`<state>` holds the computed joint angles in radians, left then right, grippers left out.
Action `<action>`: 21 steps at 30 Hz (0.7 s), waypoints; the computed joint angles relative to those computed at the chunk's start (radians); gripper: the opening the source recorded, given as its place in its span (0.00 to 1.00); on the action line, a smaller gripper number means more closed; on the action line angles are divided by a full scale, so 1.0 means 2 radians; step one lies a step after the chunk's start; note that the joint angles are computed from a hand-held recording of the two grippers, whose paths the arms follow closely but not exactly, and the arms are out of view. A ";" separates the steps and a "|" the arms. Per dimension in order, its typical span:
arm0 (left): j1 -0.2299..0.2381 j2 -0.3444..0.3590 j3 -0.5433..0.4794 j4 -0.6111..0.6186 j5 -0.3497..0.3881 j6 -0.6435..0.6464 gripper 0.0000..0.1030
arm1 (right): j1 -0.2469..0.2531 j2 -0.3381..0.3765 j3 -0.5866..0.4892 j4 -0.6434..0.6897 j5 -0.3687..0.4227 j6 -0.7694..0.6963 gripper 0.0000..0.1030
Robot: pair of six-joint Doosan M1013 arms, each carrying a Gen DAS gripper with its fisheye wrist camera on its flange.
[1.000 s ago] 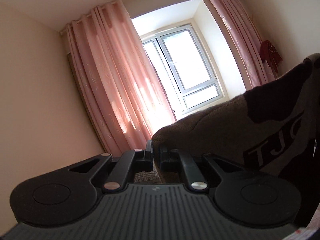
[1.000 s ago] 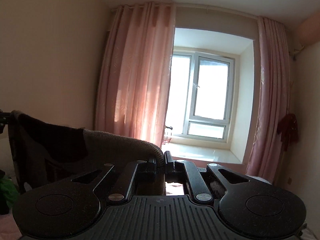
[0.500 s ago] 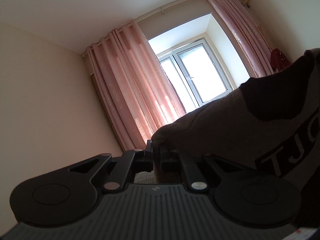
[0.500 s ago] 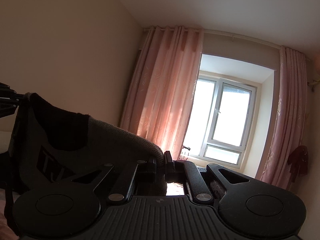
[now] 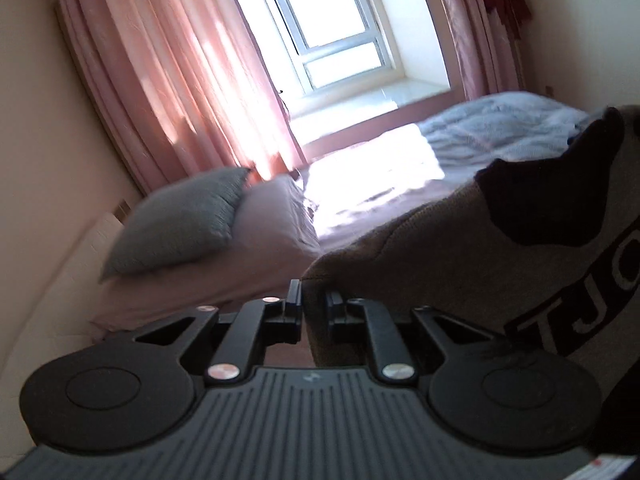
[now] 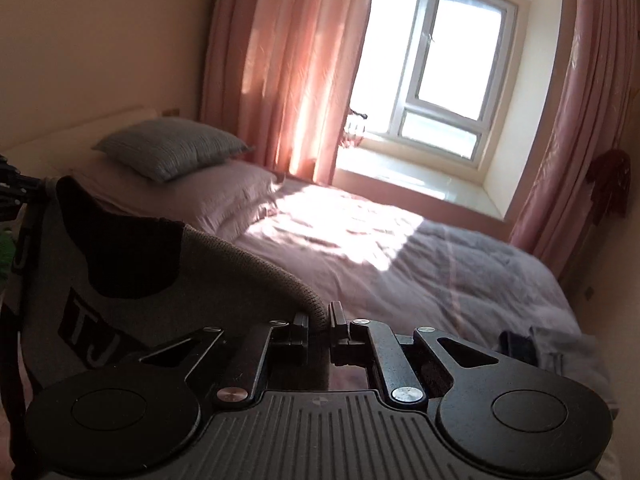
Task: Organize objects
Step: 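Lift the sweater high with both grippers and shake it out, then lay the sweater flat on the bed and open both grippers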
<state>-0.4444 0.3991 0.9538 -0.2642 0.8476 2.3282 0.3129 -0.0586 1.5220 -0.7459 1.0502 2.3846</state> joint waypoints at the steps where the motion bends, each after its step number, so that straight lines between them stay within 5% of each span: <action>1: -0.012 0.031 -0.028 0.039 0.013 -0.033 0.21 | -0.021 0.020 -0.006 0.022 0.011 -0.002 0.32; 2: -0.021 0.057 -0.052 0.073 0.028 -0.064 0.28 | -0.032 0.039 -0.009 0.017 0.028 0.008 0.47; 3: -0.023 0.082 -0.077 0.083 0.056 -0.074 0.37 | -0.036 0.046 -0.001 0.009 0.036 0.020 0.48; 7: -0.013 0.113 -0.087 0.087 0.087 -0.095 0.38 | -0.056 0.034 0.033 0.068 0.005 0.058 0.48; 11: 0.012 0.073 0.010 0.071 0.099 -0.068 0.38 | -0.031 0.015 0.058 0.112 0.041 0.094 0.49; 21: 0.039 -0.052 0.217 0.026 0.197 -0.029 0.39 | 0.028 -0.026 0.094 0.236 0.118 0.208 0.49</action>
